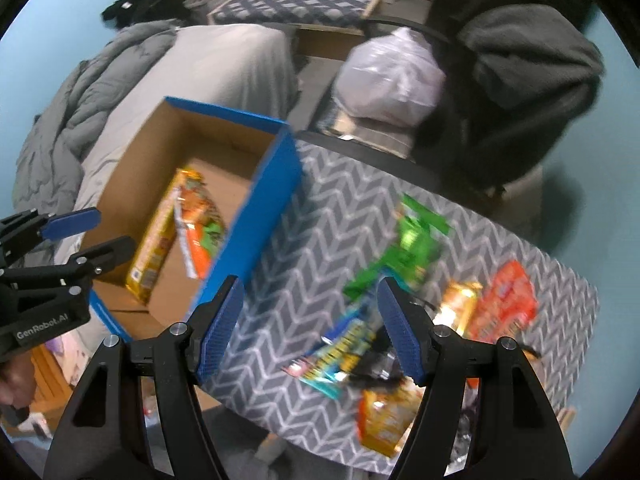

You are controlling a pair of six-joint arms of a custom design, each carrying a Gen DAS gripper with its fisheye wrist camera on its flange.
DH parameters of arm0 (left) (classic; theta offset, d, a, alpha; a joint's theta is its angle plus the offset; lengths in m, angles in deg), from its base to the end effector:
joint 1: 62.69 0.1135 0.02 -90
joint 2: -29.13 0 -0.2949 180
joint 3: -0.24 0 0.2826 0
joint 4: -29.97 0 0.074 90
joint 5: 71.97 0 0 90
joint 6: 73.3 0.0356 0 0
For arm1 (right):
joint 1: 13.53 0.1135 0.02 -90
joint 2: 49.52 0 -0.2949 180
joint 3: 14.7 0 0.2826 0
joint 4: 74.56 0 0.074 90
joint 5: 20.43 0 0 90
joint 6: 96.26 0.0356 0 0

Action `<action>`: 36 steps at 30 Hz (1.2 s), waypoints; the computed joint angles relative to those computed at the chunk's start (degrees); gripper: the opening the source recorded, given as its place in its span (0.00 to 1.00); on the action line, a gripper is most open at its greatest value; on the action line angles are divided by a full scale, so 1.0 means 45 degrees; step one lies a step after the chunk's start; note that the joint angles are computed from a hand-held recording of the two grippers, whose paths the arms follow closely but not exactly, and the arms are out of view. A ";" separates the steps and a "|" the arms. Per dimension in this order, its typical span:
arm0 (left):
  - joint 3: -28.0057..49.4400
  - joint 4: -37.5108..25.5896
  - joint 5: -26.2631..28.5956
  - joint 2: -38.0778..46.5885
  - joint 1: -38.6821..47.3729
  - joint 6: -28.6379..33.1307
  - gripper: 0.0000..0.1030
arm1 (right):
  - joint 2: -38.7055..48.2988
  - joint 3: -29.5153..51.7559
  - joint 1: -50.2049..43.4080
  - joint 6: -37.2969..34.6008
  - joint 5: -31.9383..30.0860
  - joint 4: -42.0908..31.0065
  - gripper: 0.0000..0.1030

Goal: Organize snacks

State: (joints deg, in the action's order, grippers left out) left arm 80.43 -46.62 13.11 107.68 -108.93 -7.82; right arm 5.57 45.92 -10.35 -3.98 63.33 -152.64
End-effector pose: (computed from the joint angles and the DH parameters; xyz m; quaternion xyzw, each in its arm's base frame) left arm 0.1906 -0.1946 0.3049 0.1811 0.9738 -0.0411 0.1313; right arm 0.1649 0.0130 0.2782 -0.0160 0.9869 0.0610 0.1487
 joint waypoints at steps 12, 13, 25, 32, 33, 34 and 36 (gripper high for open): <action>0.1504 -0.0039 0.0176 0.1906 -0.2379 -0.1268 0.55 | -0.1165 -0.0396 -0.8244 -0.6293 -0.1222 -0.2023 0.68; 0.1629 -0.0008 0.0214 0.2099 -0.2490 -0.1318 0.56 | -0.1104 -0.0371 -0.8972 -0.6870 -0.1315 -0.2130 0.68; 0.2548 0.0671 0.0392 0.4629 -0.3548 -0.1292 0.62 | 0.0724 -0.0193 -1.5836 -1.2307 -0.1411 -0.1740 0.72; 0.2656 0.1119 0.0441 0.5606 -0.3768 -0.0791 0.63 | 0.2578 -0.0189 -1.8083 -1.3605 -0.1035 -0.0266 0.74; 0.2676 0.1117 0.0405 0.5680 -0.3789 -0.0696 0.66 | 0.2832 -0.0156 -1.8304 -1.3713 -0.0973 -0.0130 0.76; 0.2737 0.1121 0.0352 0.5813 -0.3825 -0.0580 0.67 | 0.3213 -0.0124 -1.8524 -1.3793 -0.0846 0.0089 0.77; 0.2794 0.1213 0.0275 0.5993 -0.3860 -0.0335 0.67 | 0.3703 -0.0122 -1.8732 -1.3880 -0.0660 0.0362 0.77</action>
